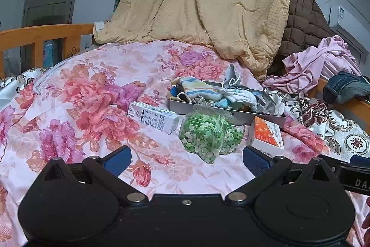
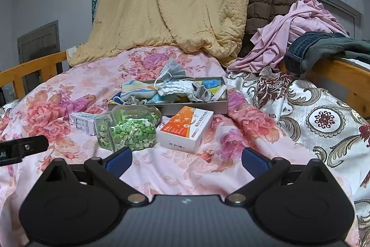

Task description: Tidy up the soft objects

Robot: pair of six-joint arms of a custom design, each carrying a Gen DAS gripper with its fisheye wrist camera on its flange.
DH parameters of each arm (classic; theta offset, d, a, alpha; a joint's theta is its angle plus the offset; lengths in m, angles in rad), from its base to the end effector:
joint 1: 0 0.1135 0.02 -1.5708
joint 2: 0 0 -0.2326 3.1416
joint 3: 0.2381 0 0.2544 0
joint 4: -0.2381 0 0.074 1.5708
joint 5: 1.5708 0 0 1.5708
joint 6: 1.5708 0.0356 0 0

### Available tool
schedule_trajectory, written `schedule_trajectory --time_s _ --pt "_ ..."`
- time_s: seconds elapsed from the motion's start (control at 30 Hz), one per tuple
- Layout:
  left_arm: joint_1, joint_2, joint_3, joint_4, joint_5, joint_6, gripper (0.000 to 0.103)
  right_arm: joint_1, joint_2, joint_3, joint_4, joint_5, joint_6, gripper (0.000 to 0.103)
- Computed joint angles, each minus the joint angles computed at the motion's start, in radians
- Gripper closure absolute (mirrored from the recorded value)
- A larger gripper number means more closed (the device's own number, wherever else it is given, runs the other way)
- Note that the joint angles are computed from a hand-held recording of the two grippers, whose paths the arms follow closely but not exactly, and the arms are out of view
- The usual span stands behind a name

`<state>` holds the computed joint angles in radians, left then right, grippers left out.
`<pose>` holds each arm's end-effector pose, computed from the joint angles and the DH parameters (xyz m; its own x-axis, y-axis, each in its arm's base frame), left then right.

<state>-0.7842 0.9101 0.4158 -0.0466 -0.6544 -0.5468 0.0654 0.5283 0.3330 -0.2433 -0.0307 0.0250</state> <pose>0.1647 -0.1337 0.1800 -0.4107 -0.1730 -0.8952 -0.0264 0.9837 -0.1780 0.1720 0.0124 0.1951 -0.4260 -0.0028 -0.9047 -0.0824 0.9960 0.0357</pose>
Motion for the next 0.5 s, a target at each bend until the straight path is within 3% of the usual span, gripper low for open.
schedule_trajectory --time_s 0.5 --pt "-0.020 -0.022 -0.012 -0.033 -0.028 -0.041 0.001 0.003 0.033 0.001 0.009 0.004 0.001 0.000"
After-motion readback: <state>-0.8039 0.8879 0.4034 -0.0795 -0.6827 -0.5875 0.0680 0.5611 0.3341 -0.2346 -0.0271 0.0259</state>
